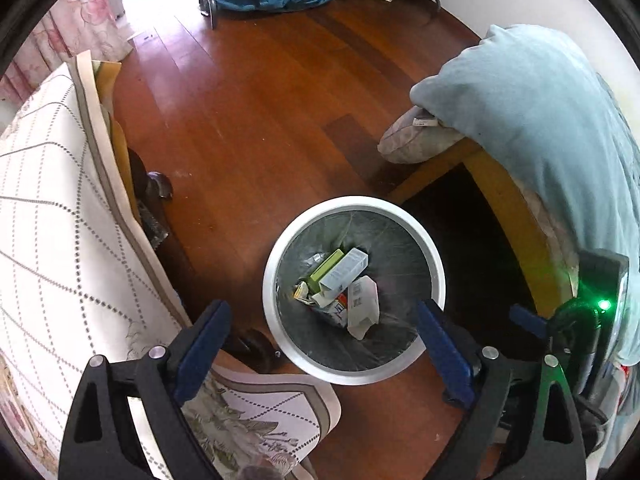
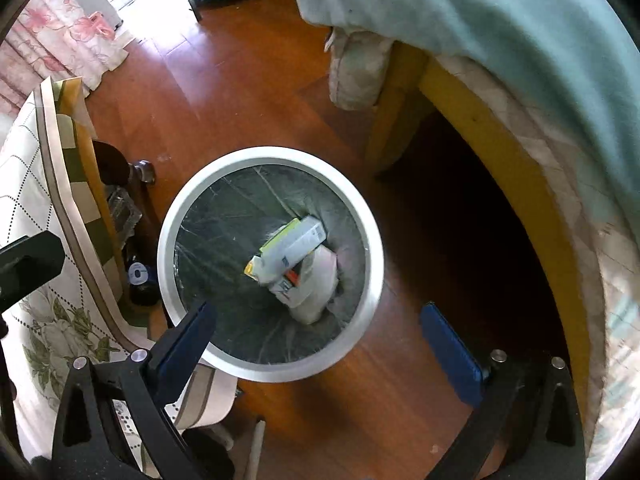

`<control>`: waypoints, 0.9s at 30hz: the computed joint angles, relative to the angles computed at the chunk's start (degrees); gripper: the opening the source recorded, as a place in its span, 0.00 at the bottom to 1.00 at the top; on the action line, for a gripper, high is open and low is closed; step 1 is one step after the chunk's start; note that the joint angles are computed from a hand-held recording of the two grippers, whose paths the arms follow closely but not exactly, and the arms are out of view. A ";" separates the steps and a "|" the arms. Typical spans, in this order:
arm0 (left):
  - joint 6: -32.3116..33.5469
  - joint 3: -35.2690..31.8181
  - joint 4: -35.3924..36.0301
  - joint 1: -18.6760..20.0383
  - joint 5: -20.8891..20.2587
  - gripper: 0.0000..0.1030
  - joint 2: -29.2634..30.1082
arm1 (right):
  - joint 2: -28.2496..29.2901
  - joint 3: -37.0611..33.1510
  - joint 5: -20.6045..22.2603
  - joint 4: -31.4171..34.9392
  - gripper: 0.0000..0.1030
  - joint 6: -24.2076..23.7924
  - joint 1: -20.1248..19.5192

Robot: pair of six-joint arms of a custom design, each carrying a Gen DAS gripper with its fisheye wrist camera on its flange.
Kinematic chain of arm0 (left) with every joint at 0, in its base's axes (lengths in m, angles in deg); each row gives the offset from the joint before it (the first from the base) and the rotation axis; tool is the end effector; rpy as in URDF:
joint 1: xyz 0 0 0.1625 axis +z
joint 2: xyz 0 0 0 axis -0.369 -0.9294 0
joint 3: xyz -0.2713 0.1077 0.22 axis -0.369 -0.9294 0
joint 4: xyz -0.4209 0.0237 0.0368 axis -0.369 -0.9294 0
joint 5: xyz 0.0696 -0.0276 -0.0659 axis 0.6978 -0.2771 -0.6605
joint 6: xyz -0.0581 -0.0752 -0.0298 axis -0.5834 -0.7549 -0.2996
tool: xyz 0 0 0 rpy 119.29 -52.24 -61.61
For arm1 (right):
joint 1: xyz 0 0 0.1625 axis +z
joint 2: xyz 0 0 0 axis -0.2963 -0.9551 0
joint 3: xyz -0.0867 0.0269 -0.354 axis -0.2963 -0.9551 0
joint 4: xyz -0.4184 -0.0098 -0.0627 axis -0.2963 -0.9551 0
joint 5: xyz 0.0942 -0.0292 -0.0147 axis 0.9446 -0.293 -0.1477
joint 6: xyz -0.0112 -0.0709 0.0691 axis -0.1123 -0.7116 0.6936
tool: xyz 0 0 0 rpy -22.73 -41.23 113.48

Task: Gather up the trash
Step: 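Open both tools over the bin to drop the two boxes, then move both open tools back toward the table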

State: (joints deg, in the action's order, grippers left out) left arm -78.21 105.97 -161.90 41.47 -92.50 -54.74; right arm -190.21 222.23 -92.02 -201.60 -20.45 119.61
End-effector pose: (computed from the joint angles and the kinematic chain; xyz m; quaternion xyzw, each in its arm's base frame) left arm -0.2367 -0.2649 0.1102 0.0586 0.9533 -0.0816 0.2850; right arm 0.1128 -0.2295 0.1594 -0.0158 -0.9184 0.0791 0.3874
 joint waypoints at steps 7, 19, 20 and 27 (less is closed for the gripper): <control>-4.37 -1.48 6.63 -4.40 1.05 0.92 -2.27 | -7.62 -2.23 -1.48 12.75 1.00 6.62 5.26; -13.36 -6.36 21.84 -14.53 3.71 0.92 -6.92 | -13.98 -10.76 -3.42 36.28 1.00 25.33 21.54; -14.36 -6.98 23.46 -15.55 3.94 0.92 -7.27 | -13.72 -12.25 -3.54 39.01 1.00 28.10 23.99; -21.97 -11.95 33.43 -21.90 6.13 0.92 -8.91 | -9.60 -21.48 -4.11 52.92 1.00 43.55 37.25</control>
State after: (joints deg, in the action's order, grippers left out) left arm -100.18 94.02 -128.48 19.57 -86.38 -63.65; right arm -199.81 200.75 -96.14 -148.68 23.09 156.86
